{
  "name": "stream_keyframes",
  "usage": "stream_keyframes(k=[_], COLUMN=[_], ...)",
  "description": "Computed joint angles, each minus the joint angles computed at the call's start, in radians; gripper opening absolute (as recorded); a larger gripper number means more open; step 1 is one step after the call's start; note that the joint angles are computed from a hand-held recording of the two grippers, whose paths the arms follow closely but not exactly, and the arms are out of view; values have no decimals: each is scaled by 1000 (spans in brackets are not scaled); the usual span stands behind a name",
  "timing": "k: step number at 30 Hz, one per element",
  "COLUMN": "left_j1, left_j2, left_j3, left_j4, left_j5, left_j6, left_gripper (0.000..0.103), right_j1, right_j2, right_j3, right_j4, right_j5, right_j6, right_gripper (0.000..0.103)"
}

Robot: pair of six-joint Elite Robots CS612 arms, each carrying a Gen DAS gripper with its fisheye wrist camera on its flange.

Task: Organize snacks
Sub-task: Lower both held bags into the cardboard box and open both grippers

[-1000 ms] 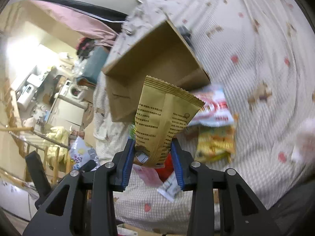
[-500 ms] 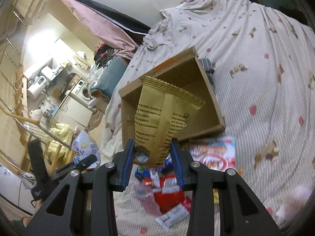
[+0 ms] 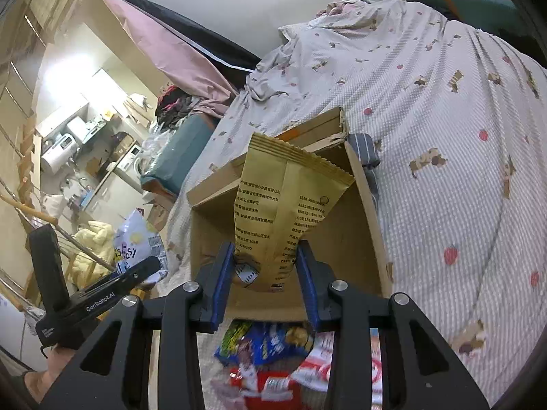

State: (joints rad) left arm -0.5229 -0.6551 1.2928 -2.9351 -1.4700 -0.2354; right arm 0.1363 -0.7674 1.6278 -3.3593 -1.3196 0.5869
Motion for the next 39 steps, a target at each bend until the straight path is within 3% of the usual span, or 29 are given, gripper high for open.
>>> stream_keyframes(k=[6, 11, 15, 27, 35, 36, 38, 39], left_j1=[5, 0, -3, 2, 5, 5, 7, 8], left_j2=[48, 65, 74, 87, 87, 87, 86, 86], left_j3=[-50, -59, -68, -91, -93, -94, -93, -91], left_j4=[19, 9, 17, 83, 89, 95, 96, 87], left_j5=[-9, 5, 2, -18, -26, -27, -43, -51], left_j6=[-32, 16, 52, 31, 27, 24, 19, 16], left_gripper=[42, 42, 43, 45, 46, 47, 66, 69], right_j1=[-1, 4, 12, 31, 28, 27, 25, 25], right_j2=[44, 69, 74, 75, 75, 75, 76, 77], right_j3=[-70, -103, -113, -148, -146, -146, -145, -147], right_j4=[80, 146, 184, 397, 406, 409, 405, 404], right_j5=[-3, -1, -14, -98, -72, -63, -53, -48], right_j6=[-61, -85, -99, -161, -154, -152, -149, -150], right_gripper=[38, 38, 38, 38, 41, 41, 41, 41])
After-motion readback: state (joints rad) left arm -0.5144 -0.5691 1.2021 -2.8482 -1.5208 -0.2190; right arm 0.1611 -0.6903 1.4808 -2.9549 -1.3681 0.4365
